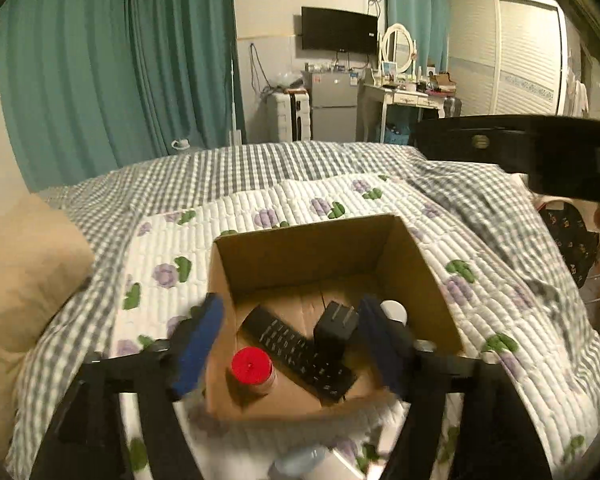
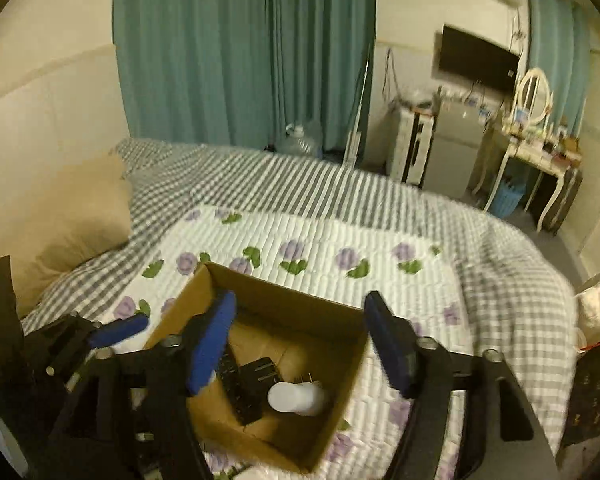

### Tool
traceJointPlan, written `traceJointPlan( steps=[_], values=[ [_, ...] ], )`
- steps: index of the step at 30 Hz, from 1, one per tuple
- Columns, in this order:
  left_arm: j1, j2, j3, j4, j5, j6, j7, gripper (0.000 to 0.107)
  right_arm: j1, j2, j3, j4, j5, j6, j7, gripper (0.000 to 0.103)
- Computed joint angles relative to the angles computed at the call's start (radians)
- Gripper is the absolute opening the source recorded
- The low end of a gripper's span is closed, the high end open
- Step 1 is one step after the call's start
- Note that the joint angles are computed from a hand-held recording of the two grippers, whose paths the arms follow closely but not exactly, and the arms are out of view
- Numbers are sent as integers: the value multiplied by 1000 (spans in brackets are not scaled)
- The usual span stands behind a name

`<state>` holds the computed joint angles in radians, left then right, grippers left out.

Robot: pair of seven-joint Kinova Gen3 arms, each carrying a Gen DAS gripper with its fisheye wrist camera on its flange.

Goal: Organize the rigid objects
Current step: 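Place the black cylinder in the box with the left tool while the right tool drops the charger in, then grasp the light-blue oval case with the left tool while the right tool grasps the white charger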

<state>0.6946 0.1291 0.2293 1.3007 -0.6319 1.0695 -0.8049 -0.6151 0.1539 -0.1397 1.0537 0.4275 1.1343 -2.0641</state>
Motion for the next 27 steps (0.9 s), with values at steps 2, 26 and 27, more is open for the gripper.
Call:
traceJointPlan(
  steps=[2, 26, 27],
  values=[
    [28, -37, 14, 23, -42, 31, 39, 93, -23, -42, -10, 24, 33, 25, -16, 79],
    [-19, -136, 165, 349, -14, 55, 283, 103, 30, -214, -185, 521, -38, -42, -170, 93],
    [-19, -123, 158, 354, -4, 51, 279, 103, 31, -203, -181, 528, -42, -47, -166, 93]
  ],
)
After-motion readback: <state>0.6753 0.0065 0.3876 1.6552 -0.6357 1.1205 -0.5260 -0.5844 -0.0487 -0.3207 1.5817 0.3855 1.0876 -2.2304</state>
